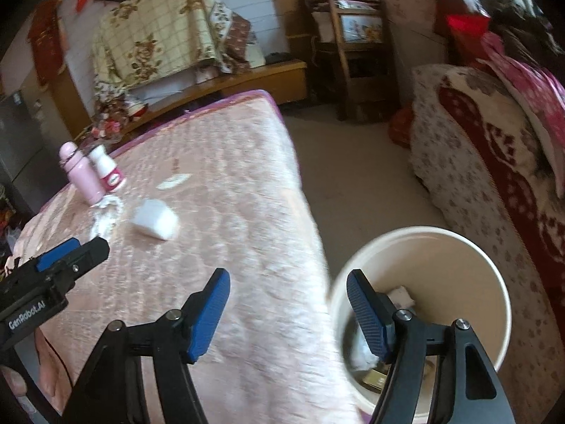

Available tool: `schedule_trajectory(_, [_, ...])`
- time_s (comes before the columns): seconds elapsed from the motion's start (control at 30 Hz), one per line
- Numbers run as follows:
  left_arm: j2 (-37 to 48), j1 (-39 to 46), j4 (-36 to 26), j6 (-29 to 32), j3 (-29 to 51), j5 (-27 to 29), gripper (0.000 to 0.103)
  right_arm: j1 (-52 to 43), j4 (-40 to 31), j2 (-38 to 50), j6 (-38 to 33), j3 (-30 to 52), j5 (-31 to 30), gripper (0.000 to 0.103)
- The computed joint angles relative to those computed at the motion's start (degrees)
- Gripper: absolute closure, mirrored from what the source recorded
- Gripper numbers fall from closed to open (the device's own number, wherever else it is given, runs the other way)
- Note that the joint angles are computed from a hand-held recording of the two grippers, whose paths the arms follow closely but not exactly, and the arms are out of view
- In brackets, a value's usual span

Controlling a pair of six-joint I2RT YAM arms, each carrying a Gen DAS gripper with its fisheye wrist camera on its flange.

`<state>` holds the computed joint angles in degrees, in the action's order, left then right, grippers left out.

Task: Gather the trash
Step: 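Move both tools back over the bed toward the tissue and white sponge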

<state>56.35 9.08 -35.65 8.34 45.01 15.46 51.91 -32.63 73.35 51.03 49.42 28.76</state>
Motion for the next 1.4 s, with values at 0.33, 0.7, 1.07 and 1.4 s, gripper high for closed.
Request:
schedule_trajectory(0.33, [4.29, 17.85, -0.39, 9.51, 2.53, 8.03, 0.027, 4.56, 2.74, 13.98, -4.50, 13.20, 1.26, 0.031])
schedule_trajectory(0.7, [12.72, 29.01, -0.15, 14.49, 7.27, 13.66, 0.027, 6.46, 2.09, 25.84, -8.30, 26.08, 0.51, 0.031])
schedule_trajectory(1.07, [19.06, 30.80, -0.81, 17.38, 10.05, 16.29, 0.023, 5.47, 2.92, 31.12, -9.14, 30.57, -2.19, 0.029])
schedule_trajectory(1.4, [25.30, 27.82, 0.79, 18.02, 13.03, 15.35, 0.017, 1.19, 4.22, 34.55, -11.78, 32.32, -7.54, 0.028])
